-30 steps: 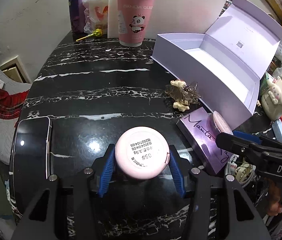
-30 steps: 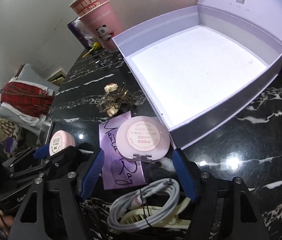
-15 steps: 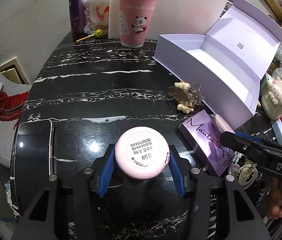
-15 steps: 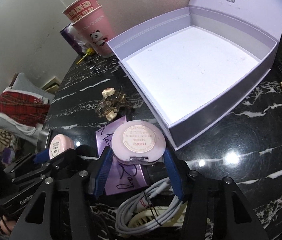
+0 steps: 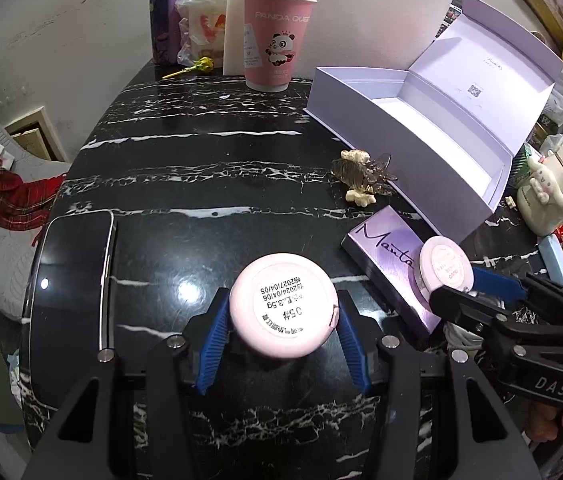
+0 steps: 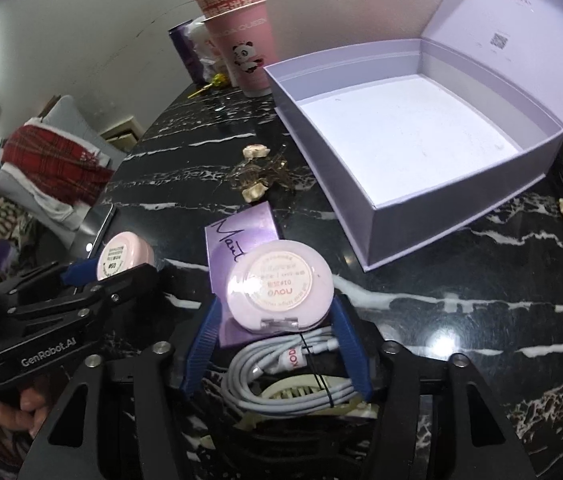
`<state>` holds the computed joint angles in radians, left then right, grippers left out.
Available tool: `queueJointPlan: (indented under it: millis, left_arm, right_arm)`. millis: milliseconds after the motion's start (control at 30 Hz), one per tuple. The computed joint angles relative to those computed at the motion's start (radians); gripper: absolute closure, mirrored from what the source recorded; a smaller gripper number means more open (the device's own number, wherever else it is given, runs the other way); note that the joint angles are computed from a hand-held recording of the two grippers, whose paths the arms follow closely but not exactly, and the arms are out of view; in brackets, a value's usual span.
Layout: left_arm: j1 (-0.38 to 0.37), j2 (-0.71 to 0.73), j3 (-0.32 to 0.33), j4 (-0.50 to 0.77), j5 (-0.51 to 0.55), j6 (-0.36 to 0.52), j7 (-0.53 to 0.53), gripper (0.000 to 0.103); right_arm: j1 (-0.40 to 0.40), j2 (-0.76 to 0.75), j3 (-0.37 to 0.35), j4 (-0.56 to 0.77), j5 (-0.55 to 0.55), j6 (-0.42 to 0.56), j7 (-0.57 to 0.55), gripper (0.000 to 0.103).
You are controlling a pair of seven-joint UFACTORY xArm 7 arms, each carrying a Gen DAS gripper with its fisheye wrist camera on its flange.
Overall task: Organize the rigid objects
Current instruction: 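Grasp the larger pink compact with the right gripper while the left holds its compact, then carry both pink compacts into the lavender box with both grippers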
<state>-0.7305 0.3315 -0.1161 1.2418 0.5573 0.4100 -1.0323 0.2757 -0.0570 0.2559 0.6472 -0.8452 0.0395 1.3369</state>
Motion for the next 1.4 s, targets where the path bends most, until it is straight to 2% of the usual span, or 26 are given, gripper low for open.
queueJointPlan:
  millis: [200, 233, 267, 367, 433, 500, 733, 933, 1067, 1233, 1400]
  left_arm:
    - [-0.024, -0.015, 0.018, -0.007, 0.057, 0.021, -0.076, 0.052]
    - [-0.024, -0.017, 0.017, -0.007, 0.066, 0.027, -0.086, 0.052]
    - [-0.022, -0.018, 0.015, -0.007, 0.071, 0.03, -0.092, 0.052]
    - [-0.016, -0.02, 0.005, -0.007, 0.076, 0.041, -0.101, 0.052]
    - [-0.014, -0.019, 0.0, -0.003, 0.082, 0.048, -0.101, 0.052]
    - [-0.017, -0.021, -0.001, 0.0, 0.093, 0.054, -0.106, 0.052]
    - [-0.03, -0.02, -0.006, 0.022, 0.133, 0.058, -0.122, 0.052]
    - [-0.046, -0.008, -0.018, 0.058, 0.147, 0.058, -0.107, 0.052]
    - [-0.062, 0.015, -0.023, 0.098, 0.139, 0.058, -0.075, 0.052]
    - [-0.088, 0.053, -0.026, 0.161, 0.11, 0.052, -0.008, 0.052]
    - [-0.121, 0.095, -0.019, 0.231, 0.078, 0.054, 0.057, 0.052]
  right_arm:
    - [0.007, 0.044, -0.029, 0.046, -0.183, 0.001, 0.144, 0.04]
    - [0.016, 0.046, -0.038, 0.047, -0.186, 0.002, 0.142, 0.041]
    - [0.023, 0.048, -0.046, 0.047, -0.196, 0.0, 0.145, 0.047]
    - [0.036, 0.041, -0.06, 0.041, -0.196, -0.006, 0.142, 0.047]
    - [0.032, 0.041, -0.064, 0.044, -0.255, -0.022, 0.188, 0.047]
    - [0.027, 0.034, -0.064, 0.05, -0.334, -0.025, 0.258, 0.047]
    - [0.002, -0.013, -0.048, 0.044, -0.481, -0.031, 0.391, 0.047]
    - [-0.05, -0.097, -0.018, -0.006, -0.553, -0.044, 0.481, 0.047]
    - [-0.088, -0.169, 0.006, -0.061, -0.539, -0.053, 0.486, 0.047]
    - [-0.114, -0.259, 0.012, -0.141, -0.432, -0.063, 0.404, 0.047]
    - [-0.093, -0.348, -0.017, -0.22, -0.302, -0.056, 0.296, 0.047]
